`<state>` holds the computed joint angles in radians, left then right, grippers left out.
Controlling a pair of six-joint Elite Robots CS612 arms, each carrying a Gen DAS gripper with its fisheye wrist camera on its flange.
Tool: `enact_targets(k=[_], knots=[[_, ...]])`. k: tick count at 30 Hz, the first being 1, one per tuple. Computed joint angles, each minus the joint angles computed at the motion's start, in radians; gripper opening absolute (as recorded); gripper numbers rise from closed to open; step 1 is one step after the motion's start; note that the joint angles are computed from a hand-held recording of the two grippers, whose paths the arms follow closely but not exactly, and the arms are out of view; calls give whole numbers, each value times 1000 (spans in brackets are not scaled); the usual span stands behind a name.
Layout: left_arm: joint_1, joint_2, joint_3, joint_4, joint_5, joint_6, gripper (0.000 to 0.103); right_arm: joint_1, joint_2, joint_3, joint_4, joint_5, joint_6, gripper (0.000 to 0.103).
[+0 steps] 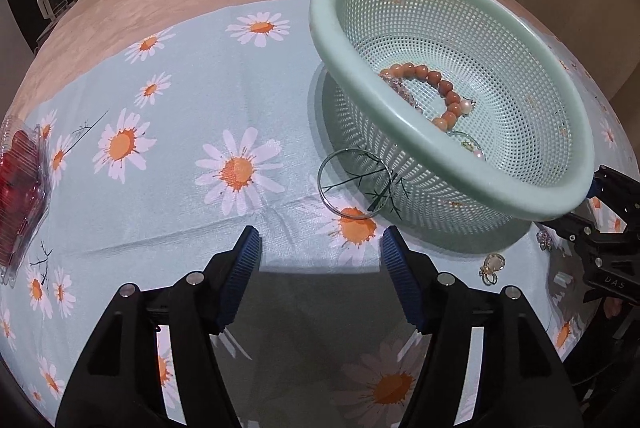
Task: Organize jewelry
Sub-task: 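Open the left tool over the hoop and reach the right tool toward the gold earrings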
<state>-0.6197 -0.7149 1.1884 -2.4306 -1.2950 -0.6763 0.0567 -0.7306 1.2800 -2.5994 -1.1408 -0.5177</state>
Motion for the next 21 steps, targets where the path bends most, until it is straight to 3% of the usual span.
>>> enact_targets(k=[5, 7, 8, 9, 11, 13, 21], knots=[[4, 32, -50, 18, 1, 31, 64, 8, 6, 4, -30, -26, 12, 48], [2, 41, -60, 17, 19, 29, 56, 8, 4, 9, -30, -23, 12, 38], [3, 42, -61, 13, 13, 25, 54, 7, 2, 11, -24, -17, 14, 23], [3, 43, -61, 8, 11, 25, 48, 6, -1, 12, -13, -15, 16, 11], [2, 39, -55, 3, 1, 28, 33, 4, -6, 14, 4, -8, 13, 6], [4, 32, -44, -5, -32, 29, 2, 1, -13, 19, 16, 7, 15, 6], [-13, -15, 31, -55, -68, -11, 1, -11, -57, 78, -18, 4, -11, 2]])
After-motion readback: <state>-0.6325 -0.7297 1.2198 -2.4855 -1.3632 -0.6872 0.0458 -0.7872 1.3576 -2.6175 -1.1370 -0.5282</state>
